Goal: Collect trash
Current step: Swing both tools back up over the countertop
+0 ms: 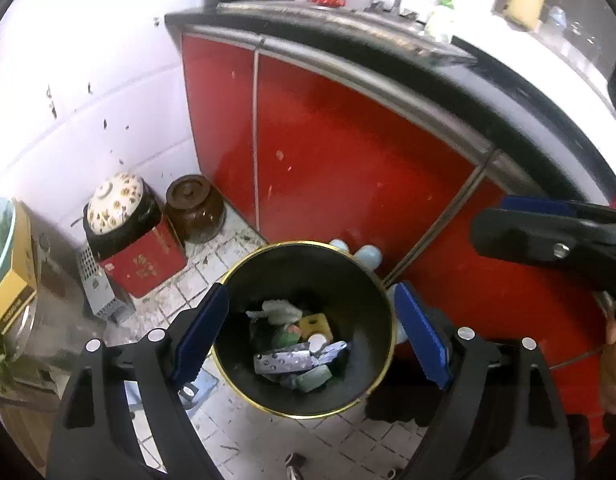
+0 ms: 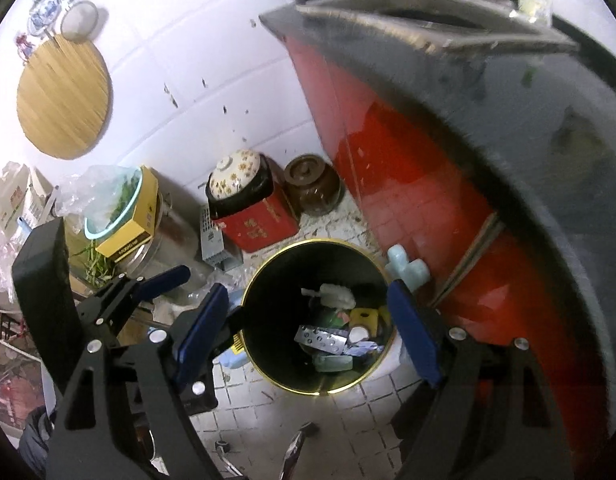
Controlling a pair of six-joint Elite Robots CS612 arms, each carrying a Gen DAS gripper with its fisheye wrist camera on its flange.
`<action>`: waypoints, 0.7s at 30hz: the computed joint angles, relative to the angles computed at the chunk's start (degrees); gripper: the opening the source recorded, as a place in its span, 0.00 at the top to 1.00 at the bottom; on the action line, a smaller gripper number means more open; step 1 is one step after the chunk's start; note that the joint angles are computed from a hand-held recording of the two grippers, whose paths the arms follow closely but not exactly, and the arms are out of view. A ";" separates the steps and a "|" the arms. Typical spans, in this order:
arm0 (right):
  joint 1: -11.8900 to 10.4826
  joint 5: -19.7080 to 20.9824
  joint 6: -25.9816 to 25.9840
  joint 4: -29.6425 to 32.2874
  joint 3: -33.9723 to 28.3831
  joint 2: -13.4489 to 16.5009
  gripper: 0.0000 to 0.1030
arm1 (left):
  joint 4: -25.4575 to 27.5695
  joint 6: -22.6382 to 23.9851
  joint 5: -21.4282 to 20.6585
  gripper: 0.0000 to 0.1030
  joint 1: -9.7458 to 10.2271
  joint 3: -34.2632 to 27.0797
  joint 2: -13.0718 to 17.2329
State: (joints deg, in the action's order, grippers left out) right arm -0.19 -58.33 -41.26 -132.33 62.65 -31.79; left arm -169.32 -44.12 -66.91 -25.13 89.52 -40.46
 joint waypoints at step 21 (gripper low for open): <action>-20.08 -10.82 24.84 -36.42 15.90 -12.74 0.12 | 4.27 31.46 -9.56 0.07 -10.45 -30.22 8.76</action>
